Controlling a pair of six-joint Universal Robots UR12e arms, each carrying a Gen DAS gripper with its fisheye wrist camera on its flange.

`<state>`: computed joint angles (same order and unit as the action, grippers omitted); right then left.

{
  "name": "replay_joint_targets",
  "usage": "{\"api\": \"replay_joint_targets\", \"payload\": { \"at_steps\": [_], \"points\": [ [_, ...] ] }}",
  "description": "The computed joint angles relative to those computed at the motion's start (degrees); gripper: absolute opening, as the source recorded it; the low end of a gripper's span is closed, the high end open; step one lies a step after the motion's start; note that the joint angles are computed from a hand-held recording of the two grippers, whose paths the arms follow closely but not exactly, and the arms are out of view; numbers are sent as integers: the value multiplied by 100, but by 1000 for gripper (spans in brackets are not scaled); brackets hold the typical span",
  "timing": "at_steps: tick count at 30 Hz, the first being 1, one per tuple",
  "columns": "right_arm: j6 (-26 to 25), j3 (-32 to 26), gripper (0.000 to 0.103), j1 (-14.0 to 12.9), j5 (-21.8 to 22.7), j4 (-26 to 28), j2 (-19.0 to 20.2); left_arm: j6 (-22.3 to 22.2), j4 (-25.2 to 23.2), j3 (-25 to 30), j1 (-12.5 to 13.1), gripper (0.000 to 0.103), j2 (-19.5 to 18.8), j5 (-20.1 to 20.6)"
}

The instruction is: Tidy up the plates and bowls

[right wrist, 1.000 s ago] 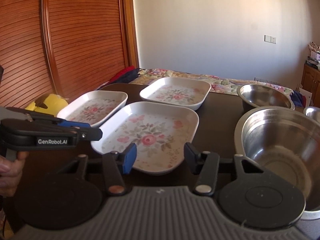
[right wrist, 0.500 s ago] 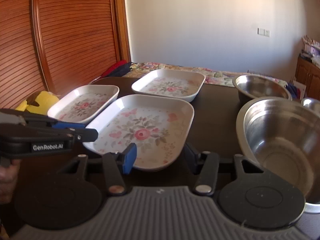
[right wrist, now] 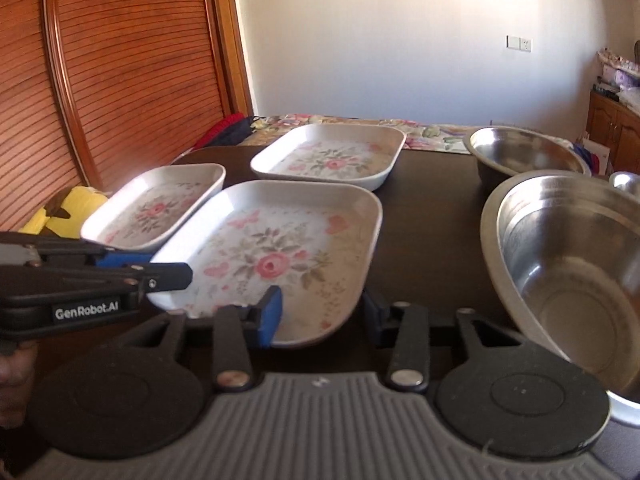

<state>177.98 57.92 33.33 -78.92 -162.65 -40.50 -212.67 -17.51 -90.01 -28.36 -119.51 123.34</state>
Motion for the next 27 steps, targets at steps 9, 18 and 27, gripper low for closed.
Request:
{"api": "replay_joint_targets", "payload": {
  "at_steps": [9,18,27],
  "points": [
    [83,170,28,-66,261,-118,-77,-107,128,-133,-77,22,100,22],
    [109,526,26,-107,356,-473,-277,-39,318,-201,-233,22,179,154],
    [83,1064,26,-165,528,-770,-589,-120,317,-318,-459,22,278,337]
  ]
}}
